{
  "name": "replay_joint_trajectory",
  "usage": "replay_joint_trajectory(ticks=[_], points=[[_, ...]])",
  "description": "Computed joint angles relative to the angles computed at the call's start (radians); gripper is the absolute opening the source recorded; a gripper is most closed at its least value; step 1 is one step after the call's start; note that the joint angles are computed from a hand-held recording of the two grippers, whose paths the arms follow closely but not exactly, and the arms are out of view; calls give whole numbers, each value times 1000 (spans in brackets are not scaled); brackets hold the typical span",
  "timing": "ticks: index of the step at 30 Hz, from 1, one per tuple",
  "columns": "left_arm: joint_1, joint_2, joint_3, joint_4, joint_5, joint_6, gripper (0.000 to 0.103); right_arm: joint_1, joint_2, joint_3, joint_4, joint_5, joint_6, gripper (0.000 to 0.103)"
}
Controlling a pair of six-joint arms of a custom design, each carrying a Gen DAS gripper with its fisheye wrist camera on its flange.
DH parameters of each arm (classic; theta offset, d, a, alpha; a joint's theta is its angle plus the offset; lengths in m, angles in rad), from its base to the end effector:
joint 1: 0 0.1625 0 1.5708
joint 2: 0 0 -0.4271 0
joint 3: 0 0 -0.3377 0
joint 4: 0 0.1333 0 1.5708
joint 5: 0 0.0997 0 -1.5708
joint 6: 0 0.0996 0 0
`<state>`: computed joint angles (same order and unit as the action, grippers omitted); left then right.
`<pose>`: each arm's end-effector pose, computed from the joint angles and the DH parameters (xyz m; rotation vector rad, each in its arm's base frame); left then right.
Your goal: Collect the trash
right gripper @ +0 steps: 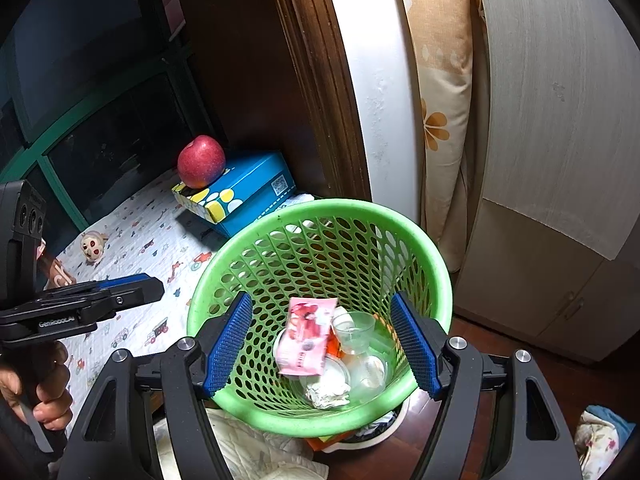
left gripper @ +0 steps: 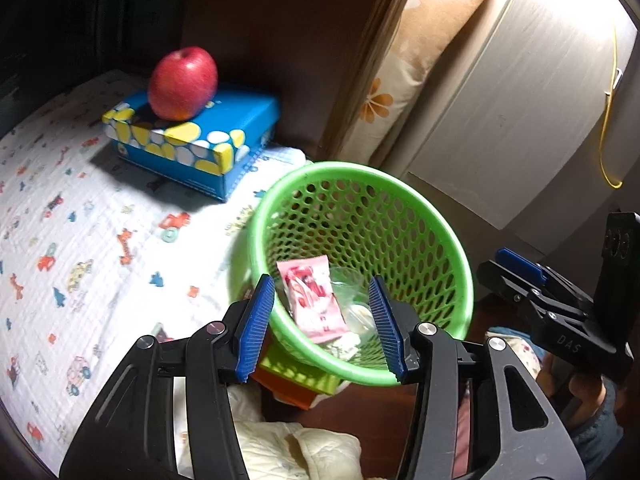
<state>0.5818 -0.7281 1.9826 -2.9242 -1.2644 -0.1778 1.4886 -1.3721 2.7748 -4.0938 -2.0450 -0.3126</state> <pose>-0.3551 -0.4291 0.0411 1.1306 2.6895 -0.3686 0.0658 -0.2703 0.2994 -0.0780 -2.2134 1.2429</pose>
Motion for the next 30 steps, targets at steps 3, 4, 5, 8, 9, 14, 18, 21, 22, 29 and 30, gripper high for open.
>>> replay_joint_trajectory(ticks=[3, 4, 5, 8, 9, 14, 18, 21, 22, 29, 30], points=[[8, -26, 22, -9, 15, -7, 50, 17, 16, -2, 0, -8, 10, 69], [9, -36, 28, -9, 30, -10, 53, 25, 22, -4, 1, -11, 13, 69], [9, -47, 34, -9, 47, -13, 55, 31, 25, -7, 5, -11, 15, 69], [14, -80, 59, -16, 87, -24, 60, 52, 35, -18, 24, -15, 24, 73], [17, -92, 66, -13, 101, -30, 62, 58, 37, -20, 29, -13, 24, 74], [14, -143, 113, -33, 192, -47, 77, 107, 80, -42, 41, -20, 36, 77], [10, -185, 154, -40, 279, -53, 85, 143, 121, -61, 46, -20, 41, 80], [13, -221, 182, -29, 325, -77, 92, 179, 154, -83, 65, -29, 48, 83], [16, -236, 193, -27, 337, -85, 92, 191, 165, -91, 68, -34, 49, 84], [35, -332, 251, 30, 409, -147, 94, 267, 233, -150, 119, -57, 63, 86], [37, -344, 259, 34, 421, -154, 94, 279, 245, -160, 125, -61, 64, 86]])
